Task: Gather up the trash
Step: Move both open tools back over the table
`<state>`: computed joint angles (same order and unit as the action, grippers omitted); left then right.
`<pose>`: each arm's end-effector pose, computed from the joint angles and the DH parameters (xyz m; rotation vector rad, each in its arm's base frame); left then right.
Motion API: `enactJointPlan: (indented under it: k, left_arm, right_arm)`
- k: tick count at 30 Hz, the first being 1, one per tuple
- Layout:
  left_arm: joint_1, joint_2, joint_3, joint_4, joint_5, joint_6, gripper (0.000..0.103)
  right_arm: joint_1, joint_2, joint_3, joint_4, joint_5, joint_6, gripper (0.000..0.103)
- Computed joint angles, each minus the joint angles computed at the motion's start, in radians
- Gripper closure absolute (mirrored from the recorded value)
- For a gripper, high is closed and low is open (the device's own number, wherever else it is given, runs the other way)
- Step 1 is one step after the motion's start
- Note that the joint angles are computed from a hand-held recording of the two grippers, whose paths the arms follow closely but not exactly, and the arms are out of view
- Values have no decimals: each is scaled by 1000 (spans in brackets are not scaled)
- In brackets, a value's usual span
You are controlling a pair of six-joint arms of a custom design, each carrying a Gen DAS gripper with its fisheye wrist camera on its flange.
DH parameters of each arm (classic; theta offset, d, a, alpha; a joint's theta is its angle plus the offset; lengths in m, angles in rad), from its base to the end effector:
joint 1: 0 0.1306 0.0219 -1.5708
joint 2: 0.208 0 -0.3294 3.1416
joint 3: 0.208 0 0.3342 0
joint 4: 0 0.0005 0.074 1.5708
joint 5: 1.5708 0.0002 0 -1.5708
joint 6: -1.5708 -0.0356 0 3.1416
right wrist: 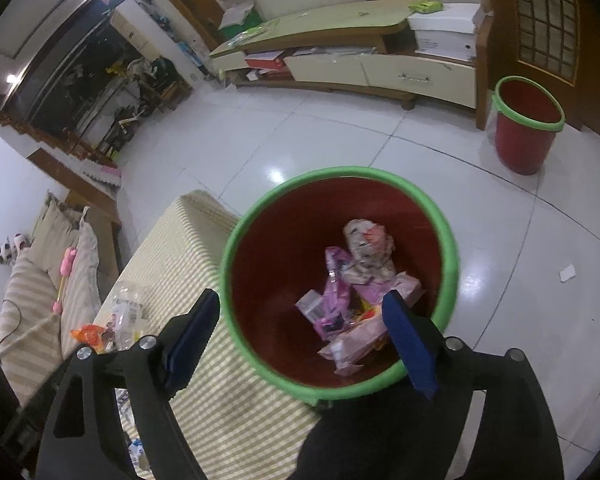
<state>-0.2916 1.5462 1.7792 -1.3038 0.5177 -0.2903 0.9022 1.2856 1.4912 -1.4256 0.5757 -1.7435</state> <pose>0.4328 -0.1488 0.4395 0.9019 2.4072 -0.6796 0.2382 0.2695 0.4296 1.1367 2.2207 0.2470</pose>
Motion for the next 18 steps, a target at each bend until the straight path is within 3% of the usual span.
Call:
enactJointPlan:
  k: [6, 11, 14, 18]
  left_arm:
    - [180, -19, -74, -8, -64, -39, 21]
    - [329, 10, -72, -2, -115, -63, 21]
    - [408, 25, -61, 16, -142, -147, 21]
    - [493, 68, -34, -22, -177, -346, 21]
  right_arm:
    - [10, 121, 150, -13, -20, 100, 22]
    - [8, 234, 254, 31, -87, 187, 22]
    - [8, 317, 340, 55, -131, 258, 22]
    - [13, 424, 461, 74, -184, 346, 22]
